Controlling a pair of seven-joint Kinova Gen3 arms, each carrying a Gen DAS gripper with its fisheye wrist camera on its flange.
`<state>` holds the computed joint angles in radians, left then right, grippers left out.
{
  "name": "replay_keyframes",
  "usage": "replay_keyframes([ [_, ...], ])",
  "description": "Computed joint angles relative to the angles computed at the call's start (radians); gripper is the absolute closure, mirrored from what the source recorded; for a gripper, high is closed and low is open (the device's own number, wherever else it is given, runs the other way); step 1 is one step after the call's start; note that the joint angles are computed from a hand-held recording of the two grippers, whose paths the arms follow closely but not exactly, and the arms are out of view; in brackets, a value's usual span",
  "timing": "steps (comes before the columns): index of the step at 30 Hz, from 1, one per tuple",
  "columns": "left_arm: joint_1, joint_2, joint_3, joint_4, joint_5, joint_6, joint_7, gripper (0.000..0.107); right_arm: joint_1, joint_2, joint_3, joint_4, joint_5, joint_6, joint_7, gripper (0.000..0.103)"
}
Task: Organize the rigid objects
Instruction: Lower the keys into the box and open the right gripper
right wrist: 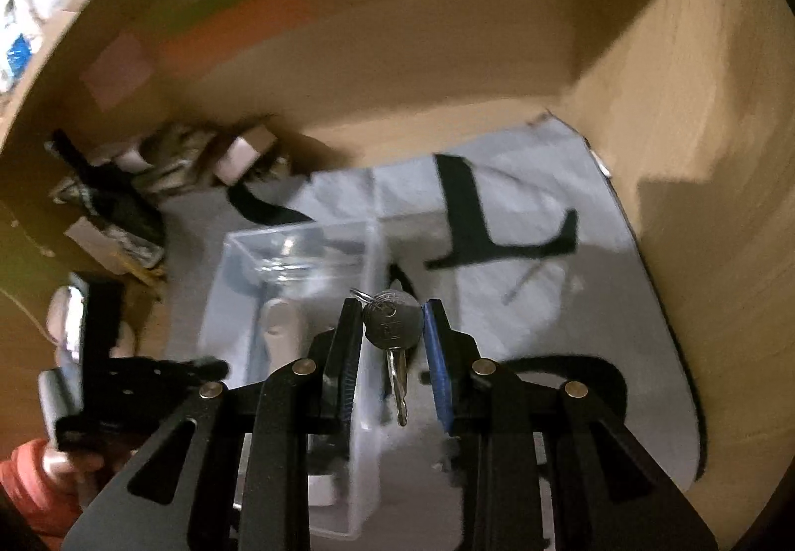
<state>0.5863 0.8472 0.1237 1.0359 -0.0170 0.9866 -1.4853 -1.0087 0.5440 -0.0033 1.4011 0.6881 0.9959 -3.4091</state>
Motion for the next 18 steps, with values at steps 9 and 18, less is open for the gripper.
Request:
replay_keyframes([
  [9, 0.0, -0.002, 0.0, 0.004, 0.001, -0.004, -0.005, 0.099, 0.028, 0.043, -0.012, -0.053, -0.025, -0.107, 0.096, 0.08],
  [18, -0.001, -0.009, 0.001, 0.017, 0.001, -0.014, -0.009, 0.099, 0.095, 0.152, -0.022, -0.155, -0.231, -0.153, 0.314, 0.08],
])
